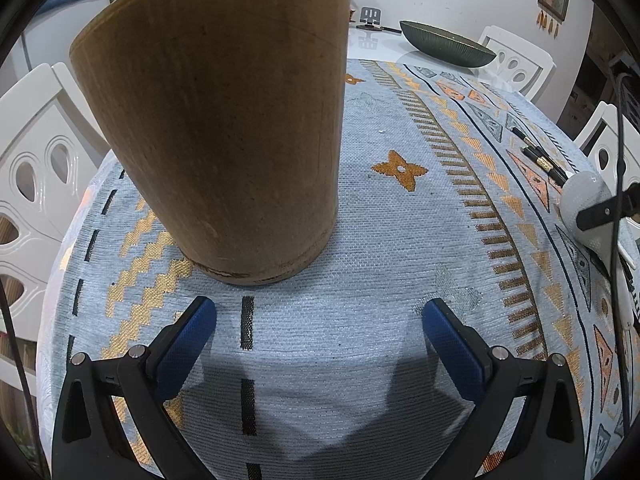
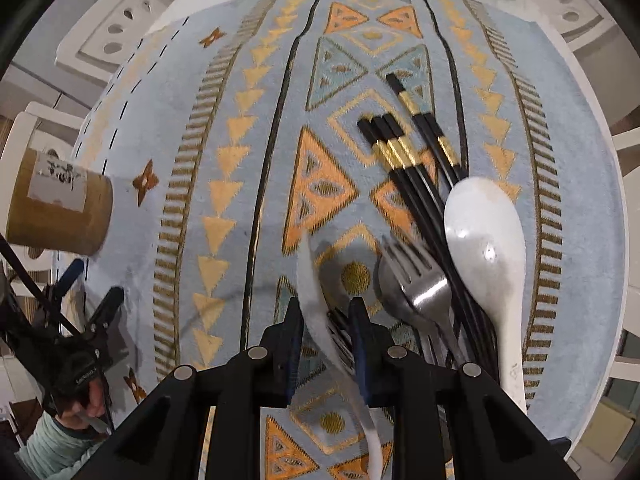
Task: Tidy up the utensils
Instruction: 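Lift the white utensil with the right gripper and carry it over the cup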
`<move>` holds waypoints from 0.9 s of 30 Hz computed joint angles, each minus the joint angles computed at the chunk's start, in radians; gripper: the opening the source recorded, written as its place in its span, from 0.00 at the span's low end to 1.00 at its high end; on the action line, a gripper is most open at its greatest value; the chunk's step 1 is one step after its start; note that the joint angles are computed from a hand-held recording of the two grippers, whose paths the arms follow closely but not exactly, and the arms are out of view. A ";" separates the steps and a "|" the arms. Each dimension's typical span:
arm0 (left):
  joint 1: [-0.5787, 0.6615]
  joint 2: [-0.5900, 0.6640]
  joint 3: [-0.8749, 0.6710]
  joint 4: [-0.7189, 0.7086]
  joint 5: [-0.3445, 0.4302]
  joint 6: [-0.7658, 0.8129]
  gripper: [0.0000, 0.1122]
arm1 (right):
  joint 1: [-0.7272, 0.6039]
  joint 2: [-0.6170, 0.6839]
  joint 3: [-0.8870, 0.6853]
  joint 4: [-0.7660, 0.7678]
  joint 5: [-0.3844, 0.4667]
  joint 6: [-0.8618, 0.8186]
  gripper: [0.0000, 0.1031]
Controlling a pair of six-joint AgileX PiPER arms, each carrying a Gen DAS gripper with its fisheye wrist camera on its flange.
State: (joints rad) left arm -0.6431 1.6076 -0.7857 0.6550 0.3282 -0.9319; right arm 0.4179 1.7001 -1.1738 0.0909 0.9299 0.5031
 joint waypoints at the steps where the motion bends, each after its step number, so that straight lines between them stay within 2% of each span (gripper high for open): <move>1: -0.001 0.001 -0.001 0.002 0.001 -0.002 0.92 | 0.009 0.007 -0.013 -0.019 -0.003 0.018 0.20; 5: 0.001 0.000 0.001 0.001 -0.001 -0.001 0.92 | 0.036 -0.013 -0.026 -0.042 -0.041 0.062 0.06; 8: 0.001 0.000 0.001 0.000 -0.002 0.000 0.92 | 0.052 -0.040 -0.039 -0.064 -0.078 0.097 0.06; 14: 0.003 -0.014 0.006 0.022 0.018 -0.039 0.92 | 0.109 -0.056 -0.164 -0.165 -0.062 0.196 0.05; 19: 0.020 -0.045 0.024 0.225 0.039 -0.273 0.90 | 0.183 -0.065 -0.276 -0.263 -0.056 0.289 0.05; 27: 0.052 0.001 -0.005 0.329 0.033 -0.343 0.90 | 0.290 0.136 -0.741 -0.369 -0.012 0.331 0.05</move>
State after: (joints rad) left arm -0.5913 1.6084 -0.7903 0.9844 0.3612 -1.2744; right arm 0.7083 1.8365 -1.9149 -0.2776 0.9183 0.8338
